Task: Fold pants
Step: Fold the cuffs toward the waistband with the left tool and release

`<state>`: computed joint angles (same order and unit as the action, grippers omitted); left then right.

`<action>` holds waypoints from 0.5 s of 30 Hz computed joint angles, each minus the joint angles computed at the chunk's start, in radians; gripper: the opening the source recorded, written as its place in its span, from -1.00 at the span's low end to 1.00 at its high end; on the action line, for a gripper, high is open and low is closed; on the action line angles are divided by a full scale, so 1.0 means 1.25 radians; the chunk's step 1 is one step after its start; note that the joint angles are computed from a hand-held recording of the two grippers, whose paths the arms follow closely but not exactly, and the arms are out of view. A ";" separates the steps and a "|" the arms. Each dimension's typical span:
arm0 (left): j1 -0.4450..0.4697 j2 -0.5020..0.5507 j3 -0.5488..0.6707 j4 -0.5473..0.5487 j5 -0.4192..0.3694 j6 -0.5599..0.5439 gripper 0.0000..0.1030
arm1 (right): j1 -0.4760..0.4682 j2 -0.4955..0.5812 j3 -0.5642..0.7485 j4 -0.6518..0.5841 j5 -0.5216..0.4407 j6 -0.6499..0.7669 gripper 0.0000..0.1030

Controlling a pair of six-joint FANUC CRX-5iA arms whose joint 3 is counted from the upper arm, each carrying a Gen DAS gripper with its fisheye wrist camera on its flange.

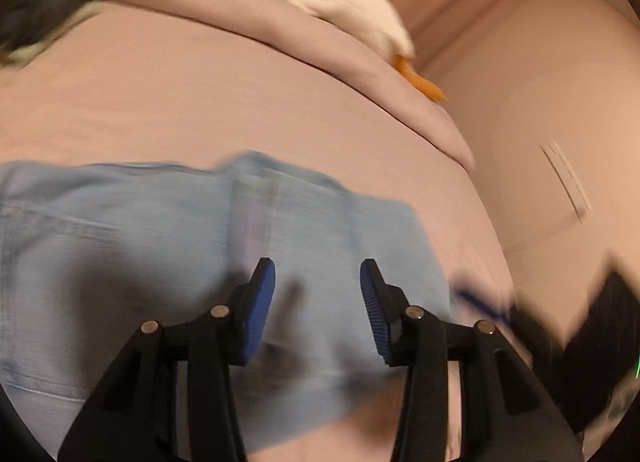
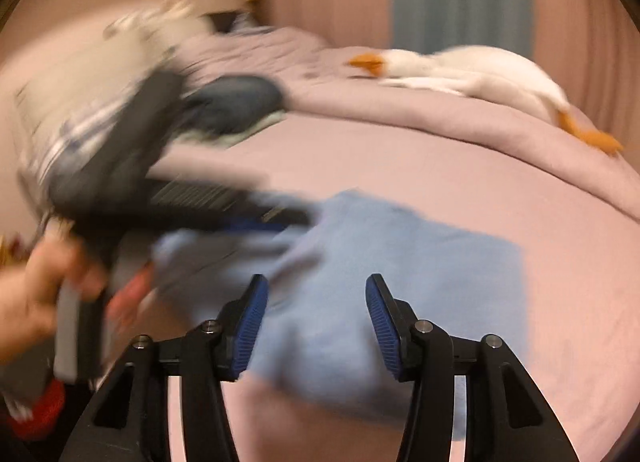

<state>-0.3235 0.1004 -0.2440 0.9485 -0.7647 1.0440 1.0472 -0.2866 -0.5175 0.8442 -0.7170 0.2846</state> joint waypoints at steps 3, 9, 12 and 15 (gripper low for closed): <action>-0.034 0.025 0.016 -0.017 -0.016 -0.027 -0.15 | -0.112 0.029 0.060 -0.101 -0.017 0.061 -0.02; -0.056 0.050 0.019 -0.131 -0.026 -0.010 -0.31 | -0.253 0.199 0.204 -0.379 -0.111 0.327 -0.31; -0.048 0.053 0.006 -0.097 -0.038 -0.025 -0.31 | -0.261 0.181 0.182 -0.364 -0.076 0.316 -0.33; -0.016 0.037 -0.038 -0.054 -0.057 -0.057 -0.31 | -0.228 0.155 0.184 -0.336 -0.120 0.262 -0.33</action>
<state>-0.3430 0.1465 -0.2914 0.8813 -0.8358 0.9730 0.7619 -0.0929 -0.2870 0.4241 -0.8669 0.6117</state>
